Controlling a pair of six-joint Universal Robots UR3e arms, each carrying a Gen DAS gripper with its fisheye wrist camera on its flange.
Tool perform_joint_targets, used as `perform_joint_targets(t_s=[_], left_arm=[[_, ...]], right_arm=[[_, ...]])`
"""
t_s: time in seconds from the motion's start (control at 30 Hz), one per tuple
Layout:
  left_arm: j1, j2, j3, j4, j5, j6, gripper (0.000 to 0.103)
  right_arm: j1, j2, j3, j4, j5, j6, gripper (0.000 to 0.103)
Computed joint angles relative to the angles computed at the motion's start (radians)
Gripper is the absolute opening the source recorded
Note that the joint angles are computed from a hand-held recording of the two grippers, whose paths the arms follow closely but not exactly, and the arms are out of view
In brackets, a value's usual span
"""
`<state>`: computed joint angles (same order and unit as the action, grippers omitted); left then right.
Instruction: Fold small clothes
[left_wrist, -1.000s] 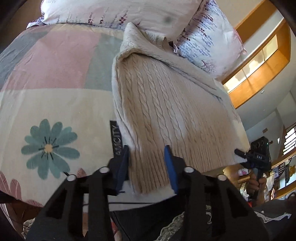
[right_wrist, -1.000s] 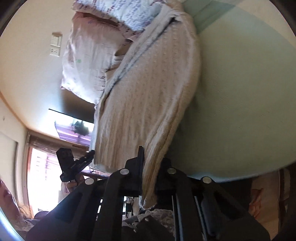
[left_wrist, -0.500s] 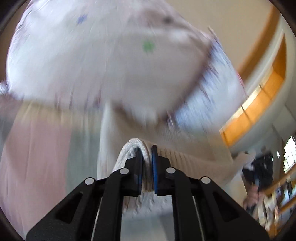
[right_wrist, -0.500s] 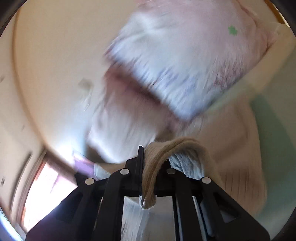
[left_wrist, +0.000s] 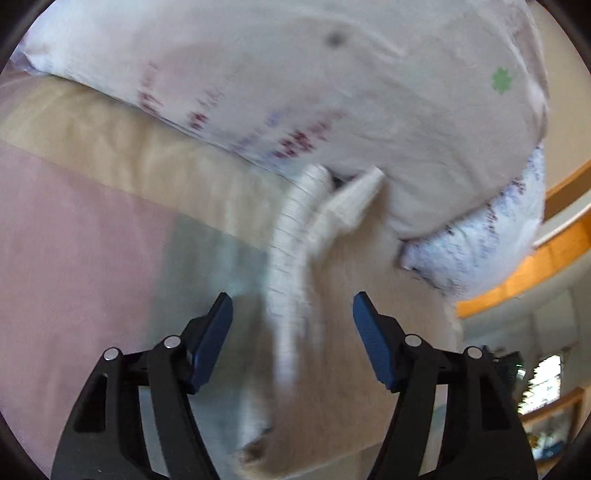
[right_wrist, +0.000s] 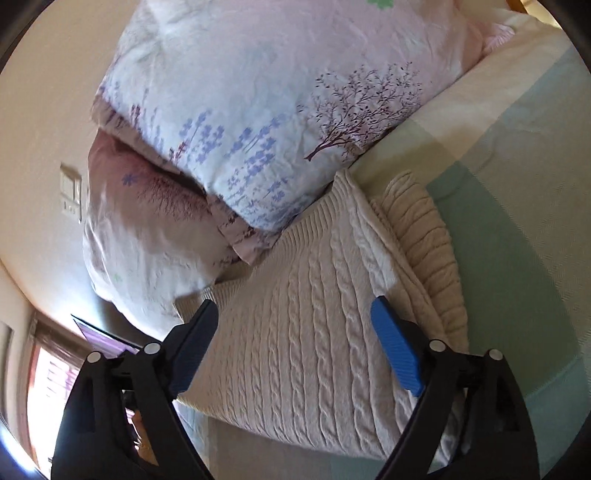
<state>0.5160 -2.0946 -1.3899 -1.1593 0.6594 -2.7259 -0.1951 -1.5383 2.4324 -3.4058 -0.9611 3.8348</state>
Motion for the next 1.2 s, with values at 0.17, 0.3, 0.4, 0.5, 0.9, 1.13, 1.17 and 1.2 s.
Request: perform_joint_targets(t_s=[0.17, 0.3, 0.4, 0.5, 0.9, 1.13, 1.17, 1.2], left_arm=[[-0.045, -0.01, -0.053, 0.055, -0.018, -0.133, 0.017], [-0.049, 0.13, -0.183, 0.074, -0.214, -0.128, 0.014], [-0.182, 0.168, -0.176, 0.215, -0.315, -0.243, 0.014], [-0.427, -0.025, -0.024, 0.674, -0.351, -0.631, 0.014], [-0.51, 0.008, -0.058, 0.598, -0.066, -0.499, 0.063], [-0.521, -0.018, -0.06, 0.426, 0.069, -0.401, 0.066], [-0.534, -0.031, -0.047, 0.432, 0.079, -0.411, 0.066], [-0.541, -0.031, -0.05, 0.431, 0.089, -0.408, 0.066]], right_arm=[[-0.063, -0.085, 0.093, 0.044, 0.073, -0.06, 0.087], [-0.197, -0.348, 0.195, 0.246, 0.133, -0.169, 0.087], [-0.287, -0.587, 0.208, 0.467, 0.097, -0.245, 0.087], [-0.414, -0.728, 0.241, 0.539, 0.166, -0.263, 0.087], [-0.424, -0.493, 0.077, 0.703, 0.228, -0.453, 0.083], [-0.092, -0.085, -0.238, 0.592, -0.046, -0.343, 0.047], [-0.084, -0.049, -0.259, 0.597, -0.038, -0.343, 0.021], [-0.07, -0.021, -0.272, 0.586, -0.045, -0.346, 0.009]])
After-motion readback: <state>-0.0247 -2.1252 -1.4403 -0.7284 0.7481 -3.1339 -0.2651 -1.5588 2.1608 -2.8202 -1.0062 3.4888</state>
